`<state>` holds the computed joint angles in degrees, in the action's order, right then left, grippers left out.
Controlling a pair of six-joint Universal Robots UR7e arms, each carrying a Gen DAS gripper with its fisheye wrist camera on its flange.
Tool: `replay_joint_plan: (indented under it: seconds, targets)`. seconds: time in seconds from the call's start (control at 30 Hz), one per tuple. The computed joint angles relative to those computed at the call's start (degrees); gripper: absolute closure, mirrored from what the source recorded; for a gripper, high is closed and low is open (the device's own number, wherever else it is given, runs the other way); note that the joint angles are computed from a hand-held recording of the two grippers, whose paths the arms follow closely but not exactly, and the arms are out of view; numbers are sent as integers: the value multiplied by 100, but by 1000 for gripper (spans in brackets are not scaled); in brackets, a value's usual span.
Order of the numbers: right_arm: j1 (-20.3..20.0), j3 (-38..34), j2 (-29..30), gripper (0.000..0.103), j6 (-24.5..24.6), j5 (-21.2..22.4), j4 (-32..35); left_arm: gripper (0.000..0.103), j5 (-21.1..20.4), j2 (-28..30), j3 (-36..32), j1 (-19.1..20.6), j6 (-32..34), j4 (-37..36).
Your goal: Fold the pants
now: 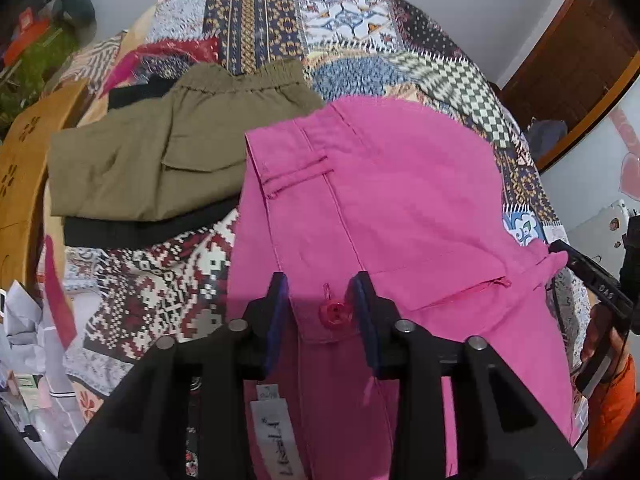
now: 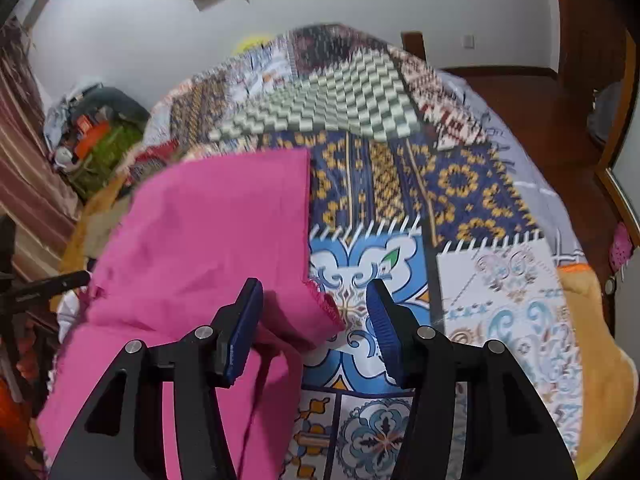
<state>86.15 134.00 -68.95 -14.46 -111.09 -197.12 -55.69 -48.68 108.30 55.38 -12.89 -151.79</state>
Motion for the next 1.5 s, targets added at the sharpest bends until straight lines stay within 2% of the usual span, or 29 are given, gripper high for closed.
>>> replay_joint_plan:
  seconds: [0.1,0.17,0.27,0.33,0.4,0.43,0.47,0.5,0.53,0.63,0.7,0.8,0.87,0.9,1.0,1.1,1.17,1.27,1.33,1.4,1.5]
  targets:
    - [-86,-50,87,53,-7,24,258,52,-276,33,-31,97,-43,57]
    - [-220,-28,36,53,115,267,500,51,-477,54,-66,158,-91,92]
    - [-398,16,-33,53,253,598,828,51,-476,95,-73,163,-37,75]
    - [-523,76,-98,58,228,859,867,55,-433,115,-50,134,-17,8]
    - [-536,108,-164,71,258,986,941,60,-318,133,-6,78,16,-100]
    - [-502,130,-147,75,167,965,871,64,-273,148,-6,61,29,-132]
    - [-456,146,-102,86,81,902,742,66,-169,151,33,19,53,-210]
    - [-367,159,-14,92,-27,745,540,78,-45,156,52,-9,79,-254]
    - [-270,156,84,92,-131,564,372,85,247,190,77,-85,101,-266]
    - [-191,193,265,95,-458,338,-56,86,460,226,116,-123,278,-275]
    - [-218,240,270,96,-538,340,-157,95,860,289,167,-199,406,-349]
    - [-236,236,269,97,-658,264,-240,96,1114,309,193,-202,492,-319]
    - [-165,182,369,97,-649,125,-318,103,1462,361,193,-200,461,-244]
    - [-135,116,433,98,-668,49,-336,103,1603,386,153,-166,330,-60]
    - [-82,58,497,98,-674,-79,-274,103,1269,243,208,-7,331,-18]
    - [-111,25,348,96,-507,3,19,102,1101,71,352,-61,608,-220]
    - [-114,45,242,96,-403,23,90,100,1243,-2,454,-168,846,-414]
    - [3,67,143,89,-408,-229,-58,93,1352,-32,433,-229,1043,-543]
    - [100,64,52,83,-494,-370,-141,81,1335,-56,366,-216,1115,-609]
    - [176,50,-40,71,-576,-422,-207,70,1285,-70,308,-196,1152,-722]
    - [295,-13,-110,58,-703,-479,-400,52,1202,-35,147,-169,1191,-862]
